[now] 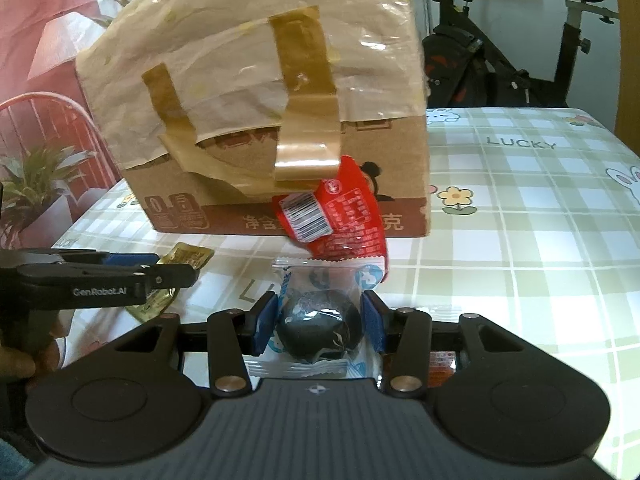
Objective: Organize snacks
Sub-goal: 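Grasp the gold foil pack with the left tool while the right tool holds the clear wrapped snack, then carry both packs over the lined box and open both tools to drop them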
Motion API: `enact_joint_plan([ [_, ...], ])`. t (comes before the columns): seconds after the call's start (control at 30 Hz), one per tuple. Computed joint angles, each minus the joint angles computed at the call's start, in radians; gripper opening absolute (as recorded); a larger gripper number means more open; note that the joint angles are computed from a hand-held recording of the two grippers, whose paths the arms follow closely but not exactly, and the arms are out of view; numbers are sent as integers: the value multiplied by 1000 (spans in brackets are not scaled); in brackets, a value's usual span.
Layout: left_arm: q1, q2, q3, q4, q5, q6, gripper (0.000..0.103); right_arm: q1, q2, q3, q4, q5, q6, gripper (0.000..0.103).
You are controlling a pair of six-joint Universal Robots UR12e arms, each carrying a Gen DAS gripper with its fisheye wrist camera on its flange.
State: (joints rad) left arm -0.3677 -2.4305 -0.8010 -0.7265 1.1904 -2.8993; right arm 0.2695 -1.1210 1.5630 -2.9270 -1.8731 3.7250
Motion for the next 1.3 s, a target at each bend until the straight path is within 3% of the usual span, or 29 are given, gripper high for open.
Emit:
enact_joint_plan([
  [0.33, 6, 29, -42, 30, -34, -10, 50, 5, 7, -15, -3, 49, -63, 48],
  [0.73, 20, 59, -84, 129, -65, -47, 50, 9, 11, -19, -53, 65, -97, 48],
  [1.03, 51, 95, -109, 277, -99, -148, 50, 9, 12, -51, -131, 135, -256, 48],
  [1.3, 53, 87, -63, 397, -87, -190, 50, 2, 18, -101, -237, 226, -366, 48],
])
